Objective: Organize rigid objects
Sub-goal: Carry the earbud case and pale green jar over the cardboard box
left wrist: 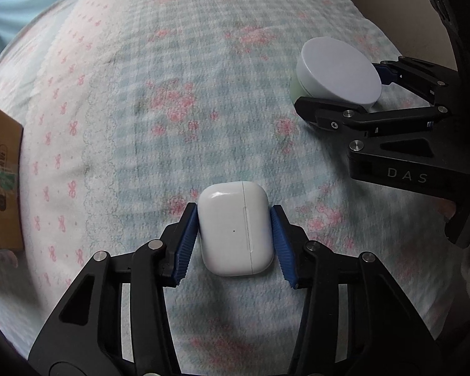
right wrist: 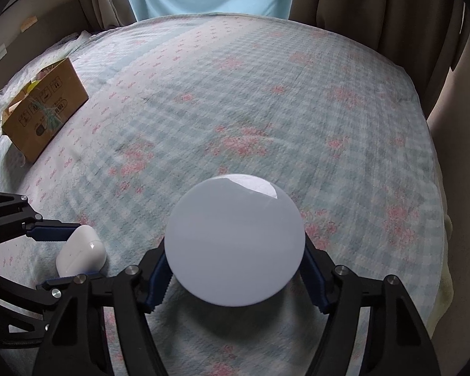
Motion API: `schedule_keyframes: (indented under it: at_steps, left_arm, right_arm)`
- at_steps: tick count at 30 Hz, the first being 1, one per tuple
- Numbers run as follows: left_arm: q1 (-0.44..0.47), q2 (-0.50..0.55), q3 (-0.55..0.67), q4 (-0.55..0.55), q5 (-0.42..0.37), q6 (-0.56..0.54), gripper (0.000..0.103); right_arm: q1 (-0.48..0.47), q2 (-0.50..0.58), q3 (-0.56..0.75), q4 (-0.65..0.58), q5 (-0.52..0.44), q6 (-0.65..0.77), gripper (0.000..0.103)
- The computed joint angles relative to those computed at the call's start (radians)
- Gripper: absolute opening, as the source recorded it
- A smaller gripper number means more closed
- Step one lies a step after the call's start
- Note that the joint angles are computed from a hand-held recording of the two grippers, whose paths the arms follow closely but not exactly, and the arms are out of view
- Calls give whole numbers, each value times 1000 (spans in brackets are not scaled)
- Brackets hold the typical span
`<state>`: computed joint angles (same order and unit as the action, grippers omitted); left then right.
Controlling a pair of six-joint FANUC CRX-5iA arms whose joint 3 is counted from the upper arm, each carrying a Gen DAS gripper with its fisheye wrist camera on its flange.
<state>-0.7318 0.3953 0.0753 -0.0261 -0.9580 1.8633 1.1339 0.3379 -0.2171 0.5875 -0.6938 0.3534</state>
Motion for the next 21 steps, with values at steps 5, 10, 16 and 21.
schedule_keyframes:
  at_steps: [5, 10, 16, 21]
  left_arm:
    - [21, -43, 2, -2, -23, -21, 43]
    - [52, -88, 22, 5, -50, -48, 43]
    - [114, -178, 25, 59, -91, -141, 43]
    - [198, -283, -5, 133, -105, -228, 43]
  right_arm:
    - [10, -15, 30, 5, -52, -31, 67]
    - [30, -32, 91, 6, -143, -11, 67]
    - [56, -36, 231, -26, -286, 45, 67]
    - [87, 14, 412, -29, -406, 112, 67]
